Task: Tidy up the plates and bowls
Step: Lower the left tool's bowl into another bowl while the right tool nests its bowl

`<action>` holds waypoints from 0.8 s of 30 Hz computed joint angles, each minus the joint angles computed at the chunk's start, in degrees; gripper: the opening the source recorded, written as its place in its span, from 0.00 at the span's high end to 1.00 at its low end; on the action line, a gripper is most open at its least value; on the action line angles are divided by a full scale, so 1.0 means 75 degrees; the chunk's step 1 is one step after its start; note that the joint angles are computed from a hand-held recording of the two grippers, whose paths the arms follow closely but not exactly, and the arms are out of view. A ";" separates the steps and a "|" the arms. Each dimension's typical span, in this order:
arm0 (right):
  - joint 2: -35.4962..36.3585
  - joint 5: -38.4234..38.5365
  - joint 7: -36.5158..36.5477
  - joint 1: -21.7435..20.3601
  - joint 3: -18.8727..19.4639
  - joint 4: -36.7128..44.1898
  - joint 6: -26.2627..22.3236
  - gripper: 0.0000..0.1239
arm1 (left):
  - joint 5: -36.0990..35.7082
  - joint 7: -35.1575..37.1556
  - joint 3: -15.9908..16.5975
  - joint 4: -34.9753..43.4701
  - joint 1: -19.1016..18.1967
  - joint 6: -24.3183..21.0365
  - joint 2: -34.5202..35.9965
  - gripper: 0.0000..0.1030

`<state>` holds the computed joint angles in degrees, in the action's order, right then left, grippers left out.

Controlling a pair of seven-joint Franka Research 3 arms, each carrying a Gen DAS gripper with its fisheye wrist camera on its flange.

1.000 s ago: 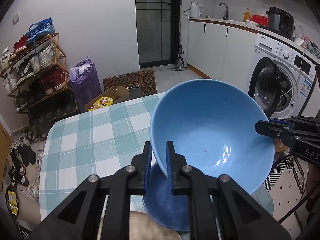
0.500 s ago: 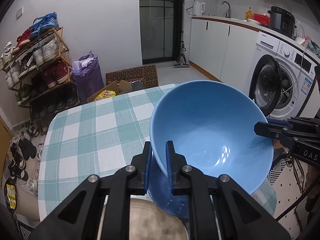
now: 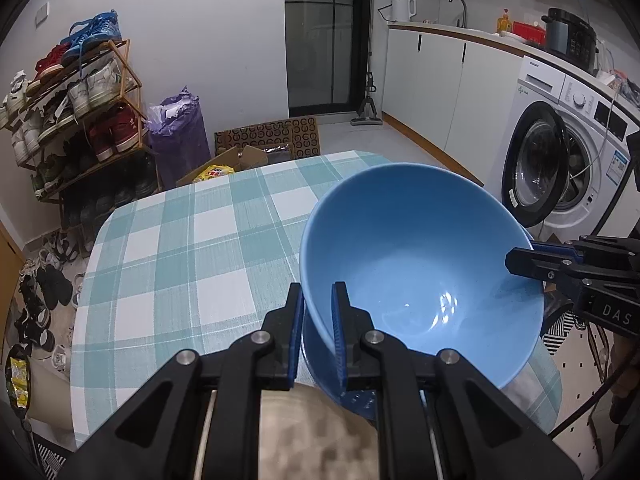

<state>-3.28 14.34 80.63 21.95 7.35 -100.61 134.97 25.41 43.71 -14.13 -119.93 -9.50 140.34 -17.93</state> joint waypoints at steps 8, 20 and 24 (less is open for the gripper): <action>0.0025 -0.0027 0.0026 0.0034 0.0022 -0.0201 0.0048 0.87 | -0.0069 -0.0017 0.0020 -0.0205 -0.0026 0.0004 -0.0027 0.89; 0.0227 -0.0126 0.0052 0.0091 0.0033 -0.0245 0.0033 0.87 | -0.0198 -0.0001 0.0073 -0.0436 -0.0031 0.0051 -0.0007 0.89; 0.0243 -0.0198 0.0080 0.0104 0.0039 -0.0351 0.0035 0.87 | -0.0216 -0.0005 0.0071 -0.0460 -0.0028 0.0049 0.0063 0.89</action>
<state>-1.47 12.86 81.23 22.73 7.64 -103.24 135.23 23.80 43.67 -13.59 -123.38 -9.71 140.71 -17.46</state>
